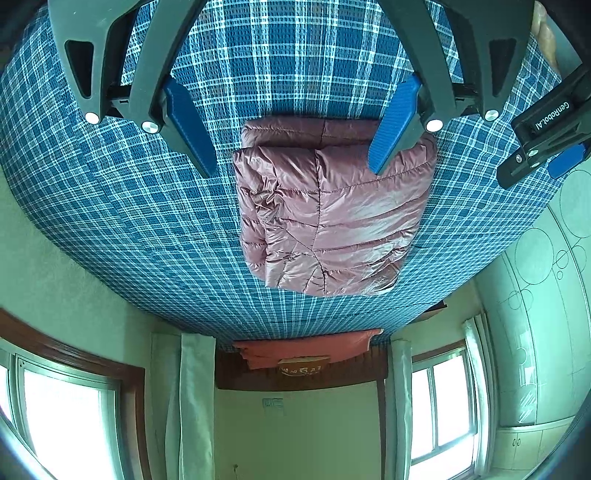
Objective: Fold large clothes
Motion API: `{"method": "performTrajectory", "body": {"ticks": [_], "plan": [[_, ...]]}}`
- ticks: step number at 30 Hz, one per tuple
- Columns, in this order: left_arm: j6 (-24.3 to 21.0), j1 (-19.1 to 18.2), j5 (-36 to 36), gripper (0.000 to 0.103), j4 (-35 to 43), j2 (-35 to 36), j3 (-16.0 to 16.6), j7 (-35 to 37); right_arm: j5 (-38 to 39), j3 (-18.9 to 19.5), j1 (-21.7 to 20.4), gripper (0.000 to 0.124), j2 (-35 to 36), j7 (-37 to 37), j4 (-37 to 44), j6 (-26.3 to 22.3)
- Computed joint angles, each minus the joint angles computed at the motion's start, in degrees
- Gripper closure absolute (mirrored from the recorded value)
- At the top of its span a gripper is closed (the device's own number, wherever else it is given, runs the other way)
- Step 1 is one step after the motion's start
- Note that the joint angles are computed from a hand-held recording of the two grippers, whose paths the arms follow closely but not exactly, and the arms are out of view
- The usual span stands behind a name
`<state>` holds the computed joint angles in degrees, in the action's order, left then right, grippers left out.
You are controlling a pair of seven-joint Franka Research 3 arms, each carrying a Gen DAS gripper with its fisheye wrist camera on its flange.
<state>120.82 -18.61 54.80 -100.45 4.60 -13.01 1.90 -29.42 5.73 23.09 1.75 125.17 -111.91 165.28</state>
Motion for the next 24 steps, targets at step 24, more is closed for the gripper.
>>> {"method": "performTrajectory", "body": {"ticks": [24], "plan": [[5.1, 3.2, -4.0, 0.002, 2.1, 5.1, 3.8, 6.3, 6.3, -3.6, 0.4, 0.041, 5.6, -5.1, 3.9, -1.2]]}}
